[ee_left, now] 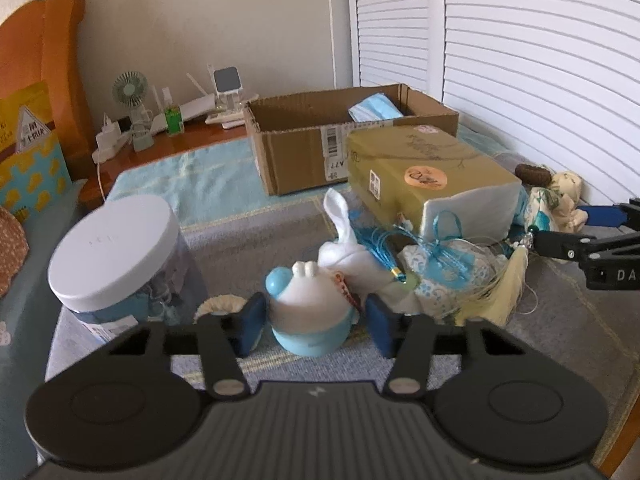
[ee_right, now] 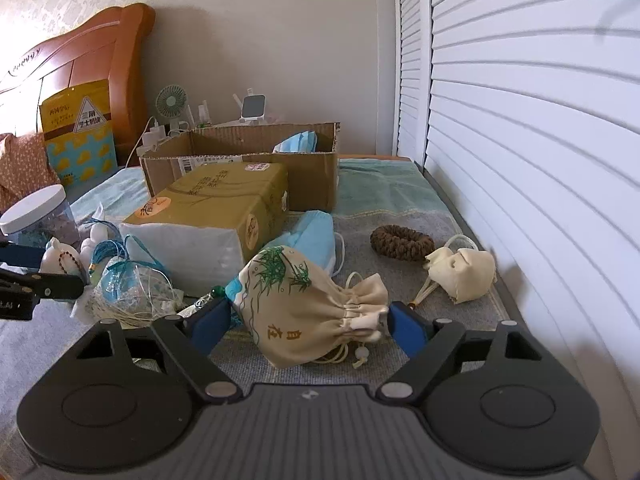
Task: Organize soft objects
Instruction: 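Grasp the cream drawstring pouch with the right tool while the left tool grasps the blue-white toy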
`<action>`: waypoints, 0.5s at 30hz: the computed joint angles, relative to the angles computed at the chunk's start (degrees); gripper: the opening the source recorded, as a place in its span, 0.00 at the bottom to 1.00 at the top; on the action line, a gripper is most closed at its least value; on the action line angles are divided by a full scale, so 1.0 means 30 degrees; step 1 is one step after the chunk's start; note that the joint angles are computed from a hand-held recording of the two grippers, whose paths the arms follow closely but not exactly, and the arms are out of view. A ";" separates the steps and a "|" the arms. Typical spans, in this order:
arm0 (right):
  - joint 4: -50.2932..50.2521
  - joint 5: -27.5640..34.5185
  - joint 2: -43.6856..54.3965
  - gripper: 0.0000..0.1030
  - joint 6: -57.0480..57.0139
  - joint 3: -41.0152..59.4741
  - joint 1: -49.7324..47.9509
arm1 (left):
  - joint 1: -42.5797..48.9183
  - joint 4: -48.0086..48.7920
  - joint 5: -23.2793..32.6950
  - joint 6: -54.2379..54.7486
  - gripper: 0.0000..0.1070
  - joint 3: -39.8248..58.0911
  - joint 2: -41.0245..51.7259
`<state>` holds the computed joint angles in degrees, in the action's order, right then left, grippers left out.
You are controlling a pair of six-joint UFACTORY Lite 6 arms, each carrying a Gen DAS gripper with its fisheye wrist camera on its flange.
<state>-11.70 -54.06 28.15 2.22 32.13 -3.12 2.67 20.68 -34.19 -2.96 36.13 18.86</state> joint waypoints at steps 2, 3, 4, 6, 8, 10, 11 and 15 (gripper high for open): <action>0.0300 0.0103 0.0049 0.87 -0.0251 0.0053 0.0141 | 0.0115 0.0261 -0.0056 -0.0301 0.45 0.0068 0.0084; 0.0427 0.0207 0.0074 0.86 -0.0401 0.0114 0.0228 | 0.0167 0.0384 -0.0067 -0.0383 0.45 0.0068 0.0075; 0.0561 0.0198 0.0071 0.85 -0.0558 0.0115 0.0313 | 0.0177 0.0444 -0.0073 -0.0442 0.44 0.0072 0.0082; 0.1000 0.0203 0.0028 0.81 -0.0749 0.0104 0.0497 | 0.0291 0.0722 -0.0077 -0.0672 0.44 0.0077 0.0068; 0.1196 0.0263 -0.0068 0.77 -0.0756 0.0103 0.0538 | 0.0325 0.0888 0.0032 -0.0768 0.44 0.0153 0.0078; 0.1448 0.0510 -0.0333 0.74 -0.0733 0.0054 0.0600 | 0.0331 0.0931 0.0244 -0.0713 0.43 0.0204 -0.0005; 0.1546 0.0715 -0.0501 0.72 -0.0659 0.0037 0.0611 | 0.0315 0.0910 0.0329 -0.0587 0.43 0.0197 -0.0090; 0.1863 0.1547 -0.1268 0.67 -0.0418 -0.0146 0.0654 | 0.0288 0.1292 0.0627 -0.0630 0.42 0.0001 -0.0710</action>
<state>-6.11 -49.42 24.34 0.96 31.69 -1.16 3.54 24.55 -32.31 -4.85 36.13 16.73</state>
